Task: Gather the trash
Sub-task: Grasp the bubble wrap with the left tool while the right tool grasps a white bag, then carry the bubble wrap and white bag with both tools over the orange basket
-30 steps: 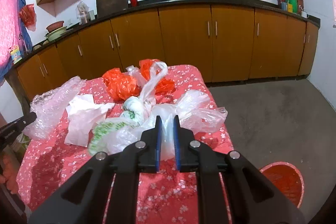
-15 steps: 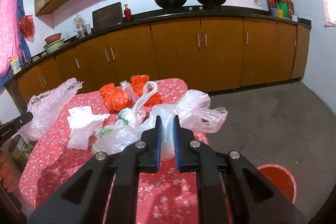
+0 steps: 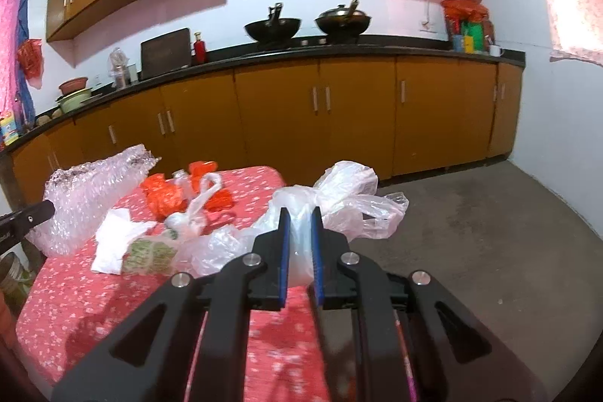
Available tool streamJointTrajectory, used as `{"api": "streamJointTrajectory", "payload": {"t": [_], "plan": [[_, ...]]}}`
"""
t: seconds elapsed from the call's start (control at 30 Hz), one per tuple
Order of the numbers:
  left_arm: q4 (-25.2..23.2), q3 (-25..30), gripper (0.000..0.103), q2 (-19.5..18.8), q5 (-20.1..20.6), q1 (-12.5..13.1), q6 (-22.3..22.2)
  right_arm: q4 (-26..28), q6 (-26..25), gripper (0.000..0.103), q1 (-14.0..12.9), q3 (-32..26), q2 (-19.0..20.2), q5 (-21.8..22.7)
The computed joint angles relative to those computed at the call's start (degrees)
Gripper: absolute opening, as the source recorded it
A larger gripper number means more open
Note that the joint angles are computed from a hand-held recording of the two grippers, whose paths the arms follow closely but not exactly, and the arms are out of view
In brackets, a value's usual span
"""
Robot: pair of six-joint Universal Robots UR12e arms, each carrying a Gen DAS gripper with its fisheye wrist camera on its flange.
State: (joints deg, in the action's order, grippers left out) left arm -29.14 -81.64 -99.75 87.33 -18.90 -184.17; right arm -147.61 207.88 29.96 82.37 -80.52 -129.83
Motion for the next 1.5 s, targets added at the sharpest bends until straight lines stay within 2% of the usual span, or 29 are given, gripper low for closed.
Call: {"api": "streamJointTrajectory", "payload": {"t": [0.23,0.43,0.77,0.93,1.07,1.3,1.5], "plan": [[-0.82,1.31,0.014,-1.21,-2.97,-2.78,0.72,1.21,0.67,0.012,-0.66,4.67,-3.81,-4.72],[-1.86,2.62,0.014,-2.71,-5.10,-5.72,1.20,4.62,4.50,0.012,-2.08,9.89,-8.24,-7.92],[-6.06,5.36,0.014,-6.23,-5.10,-11.24,-0.19,11.61,12.43,0.012,-5.56,18.26,-15.45,-9.11],[-9.09,6.19,0.014,-7.98,-4.82,-13.59,0.74,13.38,15.02,0.012,-7.42,21.86,-17.88,-7.04],[-11.35,7.07,0.014,-9.43,-4.29,-15.17,2.08,13.44,15.98,0.012,-9.21,23.94,-18.99,-3.59],[-15.80,8.65,0.014,-11.78,-2.85,-17.14,3.47,13.87,16.35,0.012,-11.37,26.08,-19.11,0.93],[-19.58,10.18,0.014,-13.64,-0.67,-18.01,2.30,14.29,18.00,0.012,-13.61,27.59,-19.11,5.67]]}}
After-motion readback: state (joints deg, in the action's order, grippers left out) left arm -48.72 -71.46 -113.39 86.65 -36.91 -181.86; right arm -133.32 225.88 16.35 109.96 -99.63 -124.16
